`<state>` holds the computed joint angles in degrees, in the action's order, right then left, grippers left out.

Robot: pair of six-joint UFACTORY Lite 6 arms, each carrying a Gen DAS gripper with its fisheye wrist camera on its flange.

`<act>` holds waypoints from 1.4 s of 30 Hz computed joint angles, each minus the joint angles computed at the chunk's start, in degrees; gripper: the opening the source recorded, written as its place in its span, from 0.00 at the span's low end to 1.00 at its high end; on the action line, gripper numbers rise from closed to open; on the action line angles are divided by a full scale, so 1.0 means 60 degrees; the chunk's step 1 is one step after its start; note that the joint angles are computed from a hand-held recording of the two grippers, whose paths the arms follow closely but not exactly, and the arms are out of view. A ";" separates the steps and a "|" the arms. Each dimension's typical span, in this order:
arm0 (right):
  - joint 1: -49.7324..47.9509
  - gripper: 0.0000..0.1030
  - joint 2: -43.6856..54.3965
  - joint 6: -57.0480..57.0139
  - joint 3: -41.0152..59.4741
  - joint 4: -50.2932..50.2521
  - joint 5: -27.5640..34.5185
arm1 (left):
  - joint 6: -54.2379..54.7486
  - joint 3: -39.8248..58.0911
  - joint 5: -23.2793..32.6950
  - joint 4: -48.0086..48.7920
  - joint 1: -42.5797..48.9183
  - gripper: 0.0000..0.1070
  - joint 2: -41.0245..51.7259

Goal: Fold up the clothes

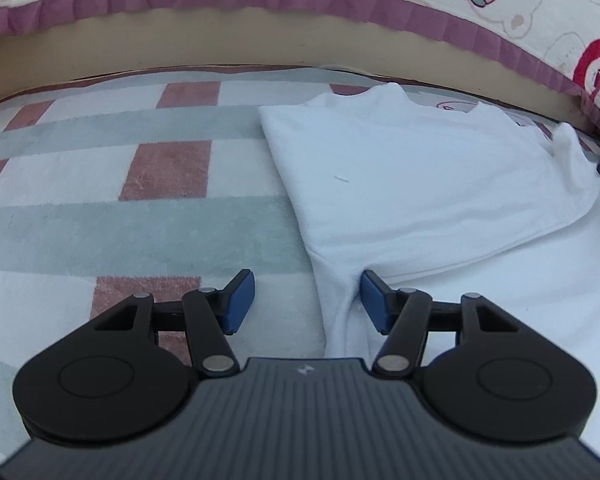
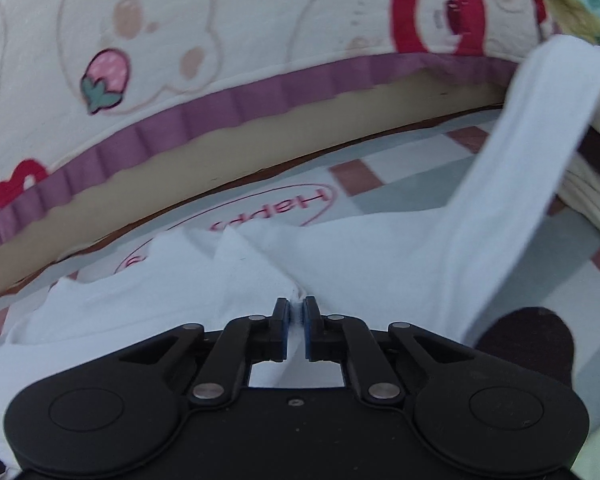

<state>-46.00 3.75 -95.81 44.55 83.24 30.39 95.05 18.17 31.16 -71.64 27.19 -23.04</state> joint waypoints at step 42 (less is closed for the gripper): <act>0.1543 0.45 0.3721 0.5922 0.5742 -0.5784 0.0516 | 0.0097 0.0259 0.2119 -0.1231 0.1534 0.56 -0.1460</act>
<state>-36.74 26.08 -60.28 79.00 48.54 33.49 95.64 19.73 43.87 -79.03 36.40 -31.80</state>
